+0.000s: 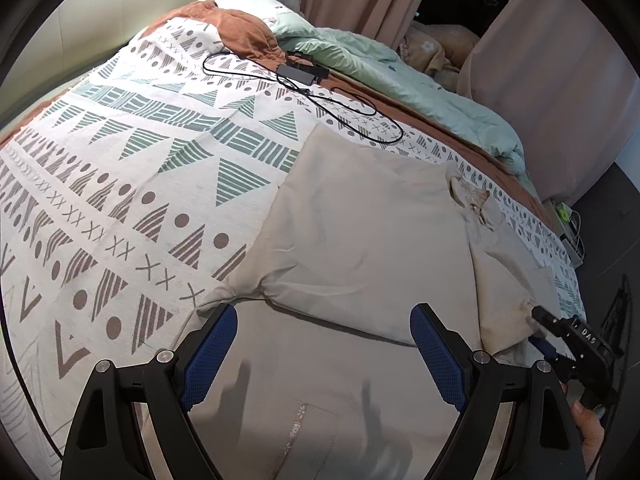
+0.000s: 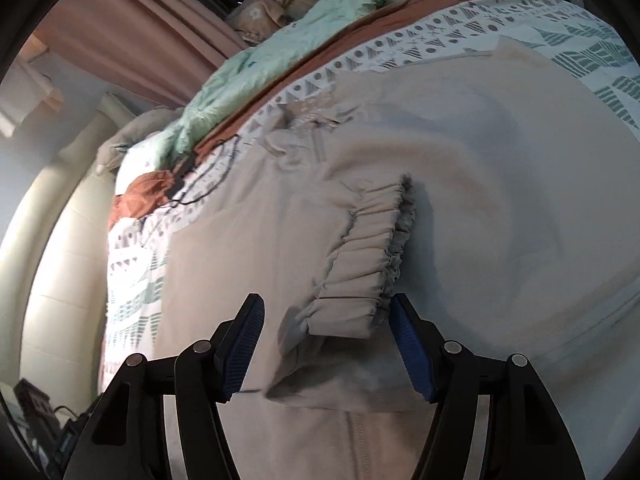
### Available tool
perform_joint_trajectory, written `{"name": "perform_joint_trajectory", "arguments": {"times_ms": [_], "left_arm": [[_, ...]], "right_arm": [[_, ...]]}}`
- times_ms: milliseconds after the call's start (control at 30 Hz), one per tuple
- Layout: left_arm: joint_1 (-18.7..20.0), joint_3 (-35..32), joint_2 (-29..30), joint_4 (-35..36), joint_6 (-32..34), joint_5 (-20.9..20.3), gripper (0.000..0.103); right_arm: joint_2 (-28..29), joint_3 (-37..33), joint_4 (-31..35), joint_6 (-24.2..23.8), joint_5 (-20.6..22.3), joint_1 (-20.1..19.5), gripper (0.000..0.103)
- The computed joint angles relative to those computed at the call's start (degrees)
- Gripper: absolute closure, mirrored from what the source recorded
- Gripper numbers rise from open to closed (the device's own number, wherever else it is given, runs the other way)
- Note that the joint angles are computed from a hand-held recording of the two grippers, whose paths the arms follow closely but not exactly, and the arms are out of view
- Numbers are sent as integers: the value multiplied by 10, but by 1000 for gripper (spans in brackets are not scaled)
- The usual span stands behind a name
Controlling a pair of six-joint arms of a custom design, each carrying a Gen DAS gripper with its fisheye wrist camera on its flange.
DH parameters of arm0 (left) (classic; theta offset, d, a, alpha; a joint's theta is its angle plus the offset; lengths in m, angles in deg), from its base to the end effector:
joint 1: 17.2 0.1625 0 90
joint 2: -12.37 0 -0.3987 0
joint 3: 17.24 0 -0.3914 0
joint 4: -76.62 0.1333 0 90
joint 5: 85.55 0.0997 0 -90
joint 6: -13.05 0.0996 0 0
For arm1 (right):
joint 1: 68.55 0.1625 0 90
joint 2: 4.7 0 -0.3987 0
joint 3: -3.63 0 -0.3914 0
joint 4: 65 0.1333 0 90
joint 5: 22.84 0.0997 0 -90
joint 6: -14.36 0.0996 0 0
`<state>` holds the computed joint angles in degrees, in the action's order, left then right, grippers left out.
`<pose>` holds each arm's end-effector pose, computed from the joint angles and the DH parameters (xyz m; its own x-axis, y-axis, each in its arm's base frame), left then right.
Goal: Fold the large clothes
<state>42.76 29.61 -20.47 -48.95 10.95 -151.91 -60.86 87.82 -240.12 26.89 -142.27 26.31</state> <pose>-0.2710 -0.8148 0.2357 -0.8833 0.3013 -0.3592 0.4335 0.8167 -0.3809 0.1429 -0.6849 0.3463 -0.8913 0.4467 0.0785 0.1509 0.4553 -0.8774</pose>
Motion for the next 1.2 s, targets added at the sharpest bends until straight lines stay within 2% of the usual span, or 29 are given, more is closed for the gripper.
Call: {"name": "perform_joint_trajectory", "arguments": {"times_ms": [133, 200, 267, 400, 567, 667, 733, 767, 800, 1000, 1200], "left_arm": [[0, -2, 2, 1, 1, 6, 14], [0, -2, 2, 2, 1, 9, 14], [-1, -3, 2, 2, -1, 11, 14], [-5, -7, 3, 8, -1, 18, 14], [-19, 13, -13, -11, 10, 33, 14], [-28, 33, -30, -15, 14, 32, 14], [-35, 60, -47, -36, 22, 29, 6], [-39, 74, -56, -51, 27, 32, 3], [-44, 93, -66, -70, 36, 36, 0], [-62, 159, -104, -114, 62, 39, 0], [-71, 281, -172, -172, 74, 52, 0]], "right_arm": [[17, -19, -10, -54, 110, 10, 37], [24, -26, -5, -74, 131, 17, 37], [28, -30, -2, -84, 127, 24, 37], [24, -20, -7, -100, 75, 36, 37], [1, 7, -4, -88, 15, 42, 36], [-13, 27, -17, -96, -40, 55, 35], [-18, 36, -25, -95, -86, 65, 20], [-22, 43, -35, -93, -109, 70, 17], [-26, 51, -45, -93, -120, 74, 14], [-55, 106, -95, -102, -169, 98, 7], [-81, 173, -158, -110, -207, 125, 1]]}}
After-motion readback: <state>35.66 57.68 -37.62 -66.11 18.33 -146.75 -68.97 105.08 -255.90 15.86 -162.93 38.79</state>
